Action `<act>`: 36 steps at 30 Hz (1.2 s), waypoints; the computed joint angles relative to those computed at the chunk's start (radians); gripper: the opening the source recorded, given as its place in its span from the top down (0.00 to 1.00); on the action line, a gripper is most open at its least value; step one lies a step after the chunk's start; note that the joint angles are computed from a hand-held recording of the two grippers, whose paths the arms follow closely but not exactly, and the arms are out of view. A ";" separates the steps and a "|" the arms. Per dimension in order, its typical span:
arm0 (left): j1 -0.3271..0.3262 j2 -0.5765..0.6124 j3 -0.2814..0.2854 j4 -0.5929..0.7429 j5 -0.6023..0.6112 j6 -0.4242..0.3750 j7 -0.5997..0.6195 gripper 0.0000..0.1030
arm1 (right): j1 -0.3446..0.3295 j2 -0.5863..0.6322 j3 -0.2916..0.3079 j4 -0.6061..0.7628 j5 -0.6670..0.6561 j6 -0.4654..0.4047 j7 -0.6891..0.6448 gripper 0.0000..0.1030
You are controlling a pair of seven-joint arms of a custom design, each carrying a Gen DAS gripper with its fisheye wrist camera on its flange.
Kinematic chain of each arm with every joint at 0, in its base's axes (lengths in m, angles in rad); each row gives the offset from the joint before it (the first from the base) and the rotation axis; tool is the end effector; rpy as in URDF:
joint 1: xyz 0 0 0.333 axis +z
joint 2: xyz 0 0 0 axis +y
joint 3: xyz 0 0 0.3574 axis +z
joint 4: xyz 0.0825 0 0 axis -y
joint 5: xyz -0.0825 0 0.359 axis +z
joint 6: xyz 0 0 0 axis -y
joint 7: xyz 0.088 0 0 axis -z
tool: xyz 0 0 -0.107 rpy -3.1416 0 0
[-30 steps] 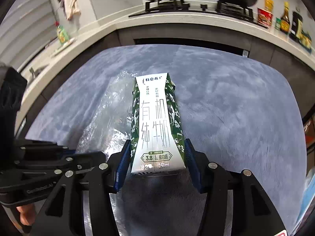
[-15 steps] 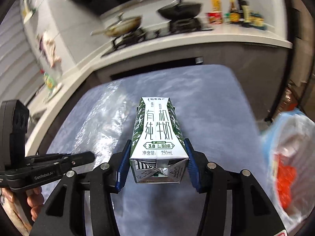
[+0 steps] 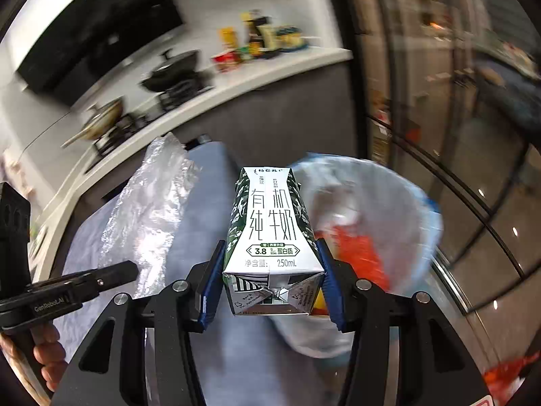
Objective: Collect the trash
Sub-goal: 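Carry the plastic wrap and milk carton over the bin, then open both tools to drop the wrap and carton into the bin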
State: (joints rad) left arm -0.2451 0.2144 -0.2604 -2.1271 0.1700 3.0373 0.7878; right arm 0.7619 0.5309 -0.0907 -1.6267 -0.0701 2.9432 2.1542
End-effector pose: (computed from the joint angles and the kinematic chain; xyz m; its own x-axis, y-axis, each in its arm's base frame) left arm 0.5290 -0.2962 0.4520 0.0119 -0.9137 0.4063 -0.8307 -0.2352 -0.5046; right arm 0.5628 0.4717 0.4568 0.2832 -0.9109 -0.3002 -0.7648 -0.0257 -0.6437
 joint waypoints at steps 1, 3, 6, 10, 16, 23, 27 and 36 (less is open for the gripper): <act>0.036 0.035 -0.052 0.037 -0.034 -0.012 0.042 0.94 | -0.011 -0.007 -0.001 -0.015 0.007 0.002 0.001 0.52; 0.029 0.110 -0.068 0.140 -0.059 -0.092 0.074 0.94 | -0.031 -0.012 -0.001 -0.032 0.017 -0.001 -0.001 0.52; 0.032 0.251 -0.111 0.345 -0.115 -0.293 0.175 0.94 | -0.064 0.004 0.011 -0.017 0.031 -0.038 -0.014 0.52; -0.042 0.351 -0.042 0.500 -0.097 -0.392 0.148 0.94 | -0.074 0.043 0.003 0.028 0.021 -0.087 -0.014 0.52; -0.092 0.443 0.022 0.652 -0.049 -0.456 0.124 0.57 | -0.092 0.131 0.009 0.146 0.016 -0.184 -0.013 0.50; -0.200 0.373 0.184 0.554 0.197 -0.339 -0.114 0.29 | -0.088 0.140 -0.002 0.133 0.009 -0.103 0.018 0.46; -0.227 0.342 0.225 0.518 0.313 -0.317 -0.239 0.29 | -0.085 0.127 -0.004 0.114 0.020 -0.073 0.011 0.45; -0.234 0.279 0.225 0.462 0.516 -0.346 -0.426 0.29 | -0.064 0.079 -0.011 0.047 0.034 -0.022 0.001 0.44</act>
